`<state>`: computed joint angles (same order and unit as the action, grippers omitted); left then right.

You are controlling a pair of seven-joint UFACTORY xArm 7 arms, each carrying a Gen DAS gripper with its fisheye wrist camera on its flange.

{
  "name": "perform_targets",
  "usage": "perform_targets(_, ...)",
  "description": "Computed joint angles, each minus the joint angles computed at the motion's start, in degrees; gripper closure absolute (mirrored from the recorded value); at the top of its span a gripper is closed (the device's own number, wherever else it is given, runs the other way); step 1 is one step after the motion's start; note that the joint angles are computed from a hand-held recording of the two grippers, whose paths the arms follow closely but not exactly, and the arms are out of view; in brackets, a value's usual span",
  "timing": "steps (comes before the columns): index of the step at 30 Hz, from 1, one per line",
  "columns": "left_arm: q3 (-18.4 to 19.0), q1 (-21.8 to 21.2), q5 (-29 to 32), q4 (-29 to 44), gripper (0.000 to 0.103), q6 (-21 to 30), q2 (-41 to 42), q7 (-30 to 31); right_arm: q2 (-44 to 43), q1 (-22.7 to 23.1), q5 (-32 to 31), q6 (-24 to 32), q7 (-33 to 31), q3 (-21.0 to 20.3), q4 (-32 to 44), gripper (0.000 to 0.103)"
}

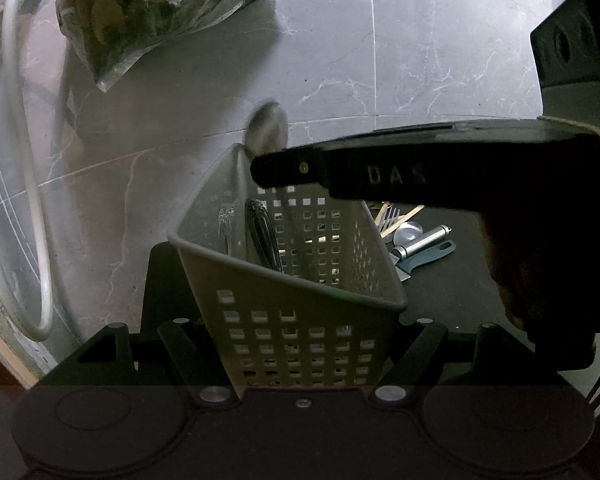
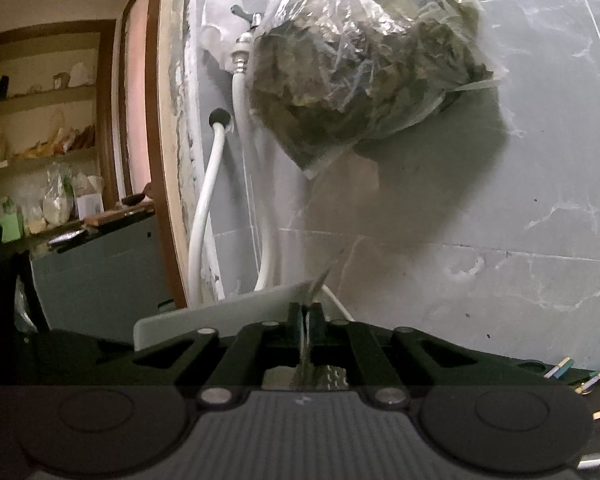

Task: Organize utensils
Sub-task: 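Carry the spoon over the basket and open the right gripper, then grasp another silver spoon from the utensil pile with the right gripper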

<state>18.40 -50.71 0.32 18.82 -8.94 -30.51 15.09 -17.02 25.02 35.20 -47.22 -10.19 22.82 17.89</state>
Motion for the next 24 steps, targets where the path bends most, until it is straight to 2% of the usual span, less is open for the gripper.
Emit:
perform_targets(3, -0.3, 0.2, 0.0, 0.1, 0.026, 0.0, 0.1, -0.2, -0.7, 0.0, -0.3, 0.8, 0.1, -0.2, -0.4, 0.094)
perform_targets(5, -0.5, 0.3, 0.0, 0.1, 0.026, -0.1, 0.3, -0.4, -1.4, -0.2, 0.3, 1.6, 0.0, 0.0, -0.7, 0.088)
perform_targets(7, -0.7, 0.5, 0.0, 0.1, 0.026, -0.1, 0.4, -0.6, -2.8, -0.2, 0.2, 2.2, 0.6, 0.1, -1.4, 0.065)
perform_targets(8, -0.9, 0.6, 0.0, 0.1, 0.026, -0.2, 0.4, -0.7, -3.6, -0.2, -0.7, 2.5, 1.3, -0.3, -1.9, 0.062)
perform_targets(12, -1.3, 1.0, 0.2, 0.0, 0.026, -0.4, 0.4, -1.1, -7.7, -1.9, 1.5, 4.0, 1.8, 1.8, -3.5, 0.038)
perform_targets(14, -1.6, 1.4, 0.3, -0.1, 0.026, -0.5, 0.5, -1.5, -10.1, -3.7, 5.5, 4.6, 1.6, 4.2, -4.2, 0.027)
perform_targets(16, -1.9, 1.7, 0.5, -0.1, 0.026, -0.7, 0.6, -1.8, -12.3, -5.7, 10.3, 5.7, 1.1, 6.4, -4.8, 0.012)
perform_targets(19, -3.8, 3.6, 0.6, -0.3, 0.026, -0.8, 0.7, -2.9, -14.7, -9.3, 21.0, 8.1, -1.0, 10.4, -5.1, 0.005)
perform_targets(21, -5.5, 5.3, 0.6, -0.3, 0.026, -0.6, 0.7, -3.8, -15.9, -11.1, 29.8, 10.9, -4.7, 12.1, -4.6, 0.001)
perform_targets(24, -9.2, 9.2, 0.3, -0.6, 0.026, -0.3, 0.4, -5.5, -16.1, -11.0, 40.6, 13.1, -10.8, 11.5, -4.0, 0.0)
